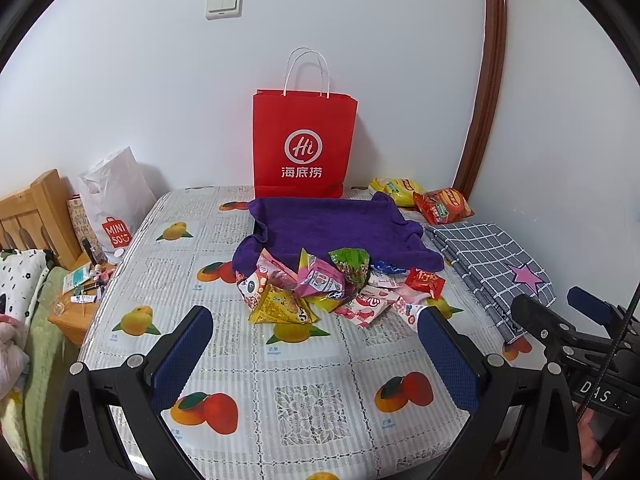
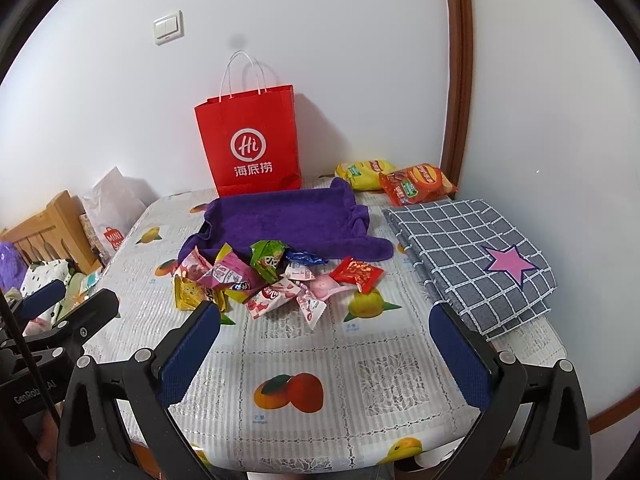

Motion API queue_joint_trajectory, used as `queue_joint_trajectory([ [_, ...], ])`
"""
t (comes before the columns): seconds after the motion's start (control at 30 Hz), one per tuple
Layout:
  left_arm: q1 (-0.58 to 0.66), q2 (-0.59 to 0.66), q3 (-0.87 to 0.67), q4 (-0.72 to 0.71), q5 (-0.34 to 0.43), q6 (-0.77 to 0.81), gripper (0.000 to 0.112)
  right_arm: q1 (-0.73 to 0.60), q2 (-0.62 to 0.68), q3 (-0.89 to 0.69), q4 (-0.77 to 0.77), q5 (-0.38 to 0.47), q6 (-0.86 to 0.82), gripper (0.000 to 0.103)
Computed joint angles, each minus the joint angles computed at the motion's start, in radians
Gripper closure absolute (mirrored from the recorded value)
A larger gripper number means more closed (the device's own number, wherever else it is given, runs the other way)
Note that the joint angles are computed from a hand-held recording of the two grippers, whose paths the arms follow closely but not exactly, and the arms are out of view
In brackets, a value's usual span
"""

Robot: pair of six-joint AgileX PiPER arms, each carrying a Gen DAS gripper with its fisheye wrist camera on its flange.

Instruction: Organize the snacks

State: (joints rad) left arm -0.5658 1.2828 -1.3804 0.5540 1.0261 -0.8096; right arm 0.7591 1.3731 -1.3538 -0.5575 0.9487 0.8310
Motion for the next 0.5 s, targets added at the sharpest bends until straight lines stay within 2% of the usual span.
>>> queue_joint_trajectory([
  [0.5,0.003,-0.01,0.017,-0.003,-0.002,-0.012,0.01,0.014,0.004,0.01,-0.011,-0.004,0.018,0.0],
])
